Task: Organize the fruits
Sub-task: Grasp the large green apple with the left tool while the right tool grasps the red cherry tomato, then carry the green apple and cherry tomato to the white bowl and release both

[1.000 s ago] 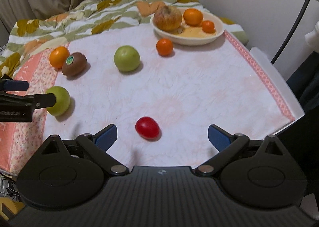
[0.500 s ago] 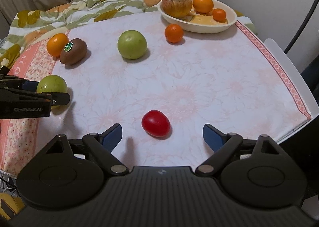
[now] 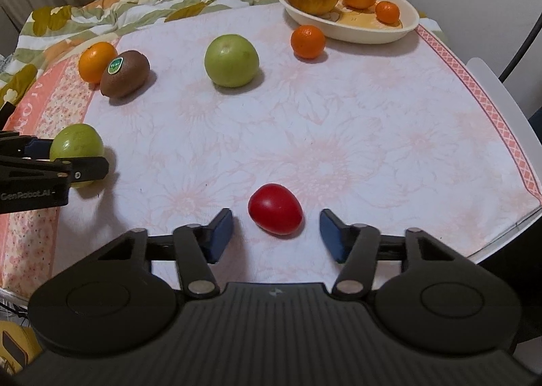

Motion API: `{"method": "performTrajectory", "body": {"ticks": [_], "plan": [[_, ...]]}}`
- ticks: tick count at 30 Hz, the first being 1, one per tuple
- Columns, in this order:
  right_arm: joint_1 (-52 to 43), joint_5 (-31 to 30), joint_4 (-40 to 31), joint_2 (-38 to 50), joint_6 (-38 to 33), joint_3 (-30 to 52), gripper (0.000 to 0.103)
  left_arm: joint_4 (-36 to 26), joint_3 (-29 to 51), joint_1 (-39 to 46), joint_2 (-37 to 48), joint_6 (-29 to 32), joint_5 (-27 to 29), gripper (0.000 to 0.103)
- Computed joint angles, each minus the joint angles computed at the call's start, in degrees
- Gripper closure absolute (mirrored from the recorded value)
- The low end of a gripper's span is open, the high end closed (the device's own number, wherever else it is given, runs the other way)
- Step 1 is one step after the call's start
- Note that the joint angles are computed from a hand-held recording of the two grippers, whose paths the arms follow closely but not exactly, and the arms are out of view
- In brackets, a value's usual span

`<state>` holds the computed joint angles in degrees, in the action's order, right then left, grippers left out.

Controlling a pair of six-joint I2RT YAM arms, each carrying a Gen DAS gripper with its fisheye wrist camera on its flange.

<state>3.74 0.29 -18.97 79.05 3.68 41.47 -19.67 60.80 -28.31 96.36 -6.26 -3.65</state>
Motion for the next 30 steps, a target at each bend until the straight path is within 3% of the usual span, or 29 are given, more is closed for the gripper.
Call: {"method": "performTrajectory", "body": {"ticks": [1,2,3,19,30], "plan": [[0.01,-0.1,0.04,-0.04,-0.16,-0.02,0.042,-0.01,-0.25,-0.04,-0.23,-0.15,-0.1,0.043],[-0.04,-0.33,0.02,-0.1,-0.26,0.0,0.053,0.05,-0.59,-0.05,-0.52,-0.34,-0.12,0.043],[-0.03,-0.26,-0.06,-0.13,-0.38,0.12,0.054,0.1,-0.91,-0.05,-0.82,-0.6,-0.11,0.043],[-2.2,-1.93,-6.49,-7.37,-1.38,2.48,0.054,-2.94,-2.61,-2.98,-8.79,-6.24,-2.03,0.043],[-12.87,-9.46,-12.25,-10.03,-7.73,10.72,0.054,-5.77,6.65,-7.89,-8.8,-10.91,-6.07,0.043]]}}
